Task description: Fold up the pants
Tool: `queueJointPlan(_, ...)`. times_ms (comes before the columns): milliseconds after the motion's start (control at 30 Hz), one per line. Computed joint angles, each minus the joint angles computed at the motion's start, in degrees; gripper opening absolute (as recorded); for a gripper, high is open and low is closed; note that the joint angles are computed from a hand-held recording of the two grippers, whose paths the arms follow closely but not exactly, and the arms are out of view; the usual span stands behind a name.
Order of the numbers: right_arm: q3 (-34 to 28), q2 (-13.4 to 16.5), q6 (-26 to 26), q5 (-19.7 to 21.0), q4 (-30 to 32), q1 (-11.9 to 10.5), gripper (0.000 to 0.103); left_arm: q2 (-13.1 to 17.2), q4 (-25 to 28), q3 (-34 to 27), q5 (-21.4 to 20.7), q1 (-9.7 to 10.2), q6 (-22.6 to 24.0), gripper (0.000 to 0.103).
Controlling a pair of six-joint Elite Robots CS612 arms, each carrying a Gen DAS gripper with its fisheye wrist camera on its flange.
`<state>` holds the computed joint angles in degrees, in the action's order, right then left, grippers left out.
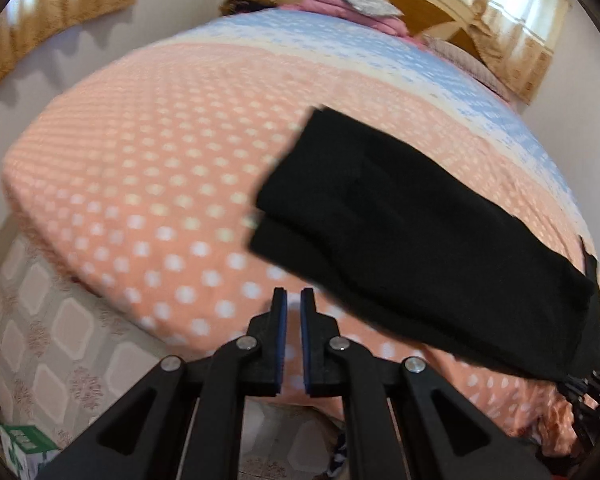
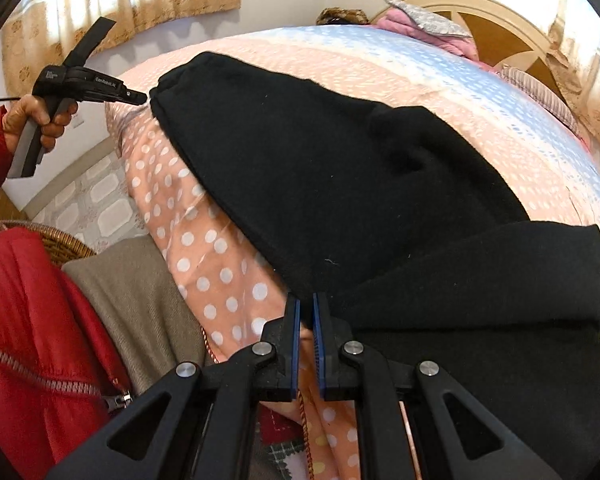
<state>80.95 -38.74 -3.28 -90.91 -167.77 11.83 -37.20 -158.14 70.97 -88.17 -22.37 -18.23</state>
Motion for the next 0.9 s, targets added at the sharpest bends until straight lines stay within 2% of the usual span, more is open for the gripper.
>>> queueJointPlan(100, -0.3, -0.5, 0.5, 3.0, 2.0, -0.7, 0.009, -0.6, -5.8, 0.2, 3.1, -0.65, 3.8, 0.008)
queueJointPlan(167, 0.5, -1.4, 5.1, 10.7, 0.8, -2.5, 0.010, -0.1, -8.7, -1.1, 1.2, -0.63, 6.0, 0.013)
queueJointPlan(200, 1.1, -1.7, 7.9, 14.9, -1.8, -3.5, 0.010, 0.6, -9.3, -2.6, 0.0, -0.61, 6.7, 0.021)
queueJointPlan(233, 1.5, -1.6, 12.3, 19.9, -6.1, -4.7, 0.010, 1.2, -8.9, -4.0, -0.1, -0.61, 6.9, 0.033)
queueJointPlan(267, 1.4, -1.1, 17.7, 24.2, -11.4, -5.9, 0.019, 2.1, -8.0, -5.7, 0.7, -0.66, 7.1, 0.039)
queueJointPlan(300, 1.0, -0.7, 20.8, 26.1, -14.2, -6.5, 0.030, 3.0, -7.2, -7.5, 2.0, -0.70, 6.3, 0.043)
queueJointPlan(333, 0.1, 0.0, 24.8, 26.7, -18.0, -7.0, 0.062, 3.8, -6.3, -9.1, 2.4, -0.50, 5.1, 0.044)
queueJointPlan(367, -0.7, 0.7, 27.5, 25.9, -20.9, -7.2, 0.084, 4.2, -5.6, -9.9, 2.1, -0.28, 4.4, 0.043)
queueJointPlan(400, -1.6, 1.4, 29.5, 24.3, -24.0, -7.1, 0.085, 4.5, -5.2, -10.3, 1.4, 0.20, 3.3, 0.044)
queueJointPlan(467, -4.4, 2.7, 29.0, 21.8, -24.0, -6.9, 0.084, 4.7, -4.8, -10.6, -0.5, 1.10, 2.0, 0.045)
queueJointPlan(533, -8.2, 3.7, 25.7, 16.2, -17.7, -6.0, 0.083, 4.9, -4.6, -10.3, -1.8, 1.69, 1.9, 0.049)
queueJointPlan(600, -12.2, 5.5, 21.0, 14.5, -12.7, -5.1, 0.064, 5.2, -2.8, -10.5, -2.4, 1.65, 2.3, 0.049)
queueJointPlan(633, -13.7, 6.3, 19.1, 15.8, -10.8, -4.8, 0.048, 5.5, -1.7, -10.6, -2.7, 1.64, 2.2, 0.048)
queueJointPlan(667, -15.8, 7.4, 16.9, 18.3, -8.2, -4.4, 0.036, 5.8, -0.8, -11.2, -2.8, 1.58, 1.8, 0.048)
queueJointPlan(733, -18.1, 9.0, 12.4, 20.6, -5.2, -3.7, 0.033, 6.3, 1.0, -11.5, -5.5, 1.83, 0.2, 0.047)
queueJointPlan(800, -20.2, 10.4, 7.3, 20.7, -3.0, -2.5, 0.033, 6.4, 1.0, -11.3, -7.7, 2.04, -1.6, 0.045)
queueJointPlan(867, -21.4, 11.5, 4.8, 22.4, -2.1, -1.6, 0.033, 6.2, 0.8, -10.9, -7.9, 2.02, -1.6, 0.036)
queueJointPlan(900, -22.4, 12.0, 3.5, 23.1, -0.2, -1.2, 0.033, 6.1, 0.3, -10.6, -7.8, 2.03, -1.7, 0.028)
